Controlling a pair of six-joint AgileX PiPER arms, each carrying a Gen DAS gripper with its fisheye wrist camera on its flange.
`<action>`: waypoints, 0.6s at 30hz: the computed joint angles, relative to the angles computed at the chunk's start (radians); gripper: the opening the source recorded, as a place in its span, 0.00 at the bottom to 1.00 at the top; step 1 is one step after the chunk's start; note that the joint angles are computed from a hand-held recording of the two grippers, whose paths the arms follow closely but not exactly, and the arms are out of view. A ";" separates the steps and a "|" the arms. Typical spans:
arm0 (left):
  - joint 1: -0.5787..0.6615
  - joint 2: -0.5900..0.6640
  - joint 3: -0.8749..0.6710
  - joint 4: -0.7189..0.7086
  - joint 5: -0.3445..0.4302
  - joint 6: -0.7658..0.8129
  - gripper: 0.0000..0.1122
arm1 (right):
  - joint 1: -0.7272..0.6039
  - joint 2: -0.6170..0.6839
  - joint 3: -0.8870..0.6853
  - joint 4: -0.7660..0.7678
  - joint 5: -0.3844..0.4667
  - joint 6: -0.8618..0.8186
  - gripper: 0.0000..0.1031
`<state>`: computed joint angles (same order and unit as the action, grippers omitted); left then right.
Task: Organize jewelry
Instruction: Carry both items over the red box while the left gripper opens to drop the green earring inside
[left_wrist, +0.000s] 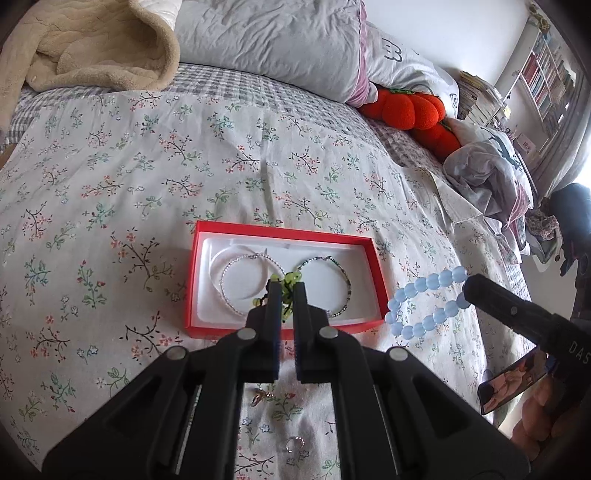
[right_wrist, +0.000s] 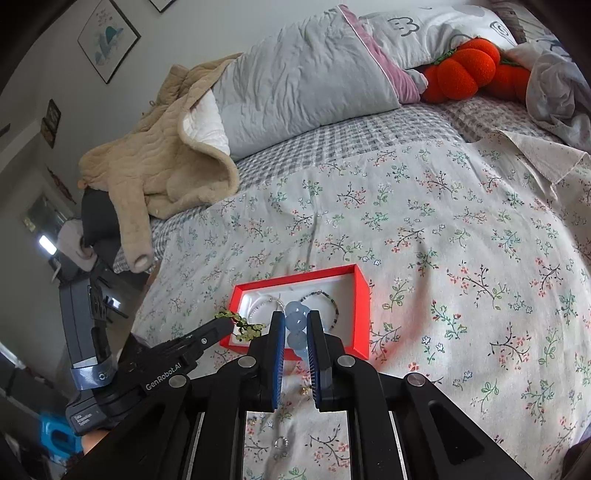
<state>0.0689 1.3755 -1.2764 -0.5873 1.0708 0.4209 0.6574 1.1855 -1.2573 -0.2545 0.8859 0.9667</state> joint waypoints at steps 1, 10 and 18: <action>-0.004 0.008 -0.001 0.005 -0.006 -0.004 0.06 | -0.011 0.005 0.001 0.008 -0.011 -0.008 0.11; -0.002 0.057 -0.001 0.031 -0.040 -0.015 0.06 | -0.057 0.054 -0.003 0.052 -0.063 -0.049 0.11; 0.006 0.059 -0.006 0.039 -0.039 -0.011 0.19 | -0.050 0.090 -0.021 0.034 -0.065 -0.041 0.11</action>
